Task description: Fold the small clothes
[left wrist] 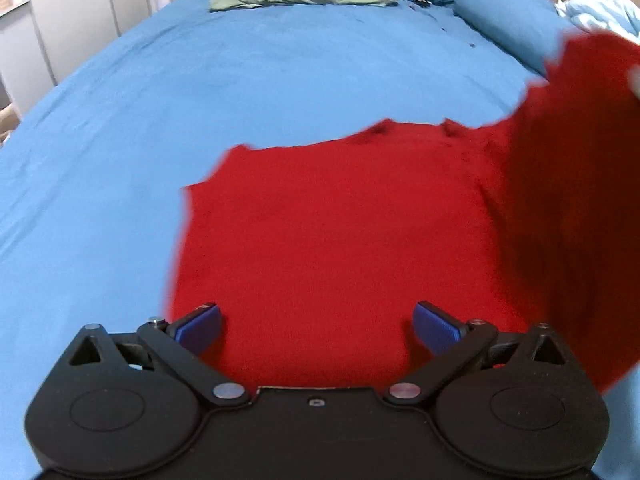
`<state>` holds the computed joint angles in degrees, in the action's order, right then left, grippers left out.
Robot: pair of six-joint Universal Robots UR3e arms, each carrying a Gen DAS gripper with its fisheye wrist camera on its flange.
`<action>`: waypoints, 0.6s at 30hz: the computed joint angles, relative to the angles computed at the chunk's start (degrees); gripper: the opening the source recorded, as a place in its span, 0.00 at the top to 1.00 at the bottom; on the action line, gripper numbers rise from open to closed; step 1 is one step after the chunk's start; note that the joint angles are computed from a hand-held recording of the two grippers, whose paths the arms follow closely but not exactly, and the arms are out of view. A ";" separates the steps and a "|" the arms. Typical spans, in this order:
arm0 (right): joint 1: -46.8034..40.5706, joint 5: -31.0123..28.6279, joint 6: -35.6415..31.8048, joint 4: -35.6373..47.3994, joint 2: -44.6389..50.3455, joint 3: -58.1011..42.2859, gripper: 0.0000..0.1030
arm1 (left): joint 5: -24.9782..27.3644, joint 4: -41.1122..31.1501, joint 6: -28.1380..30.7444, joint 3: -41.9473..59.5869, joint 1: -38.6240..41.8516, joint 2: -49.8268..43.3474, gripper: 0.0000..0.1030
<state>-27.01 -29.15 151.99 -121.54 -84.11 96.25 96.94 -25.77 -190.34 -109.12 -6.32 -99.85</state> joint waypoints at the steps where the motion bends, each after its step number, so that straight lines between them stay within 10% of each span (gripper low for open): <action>1: 4.08 -0.64 1.42 -2.04 1.35 -0.77 0.79 | -1.20 0.74 1.54 -4.01 2.10 3.34 0.00; 11: 34.74 -24.87 11.02 -18.58 22.05 -9.01 0.74 | -16.29 5.08 14.54 -35.18 21.70 29.83 0.00; 14: 33.17 -19.90 9.87 -17.97 21.19 -8.25 0.32 | -18.54 6.14 14.90 -37.25 22.43 32.46 0.00; 18: 30.37 -15.78 10.25 -21.70 15.93 -4.36 0.23 | -18.44 6.30 12.19 -37.42 20.25 35.99 0.00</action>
<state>3.36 -44.93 162.24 -143.24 -68.18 91.89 78.51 -19.47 -178.15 -146.54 13.93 -63.85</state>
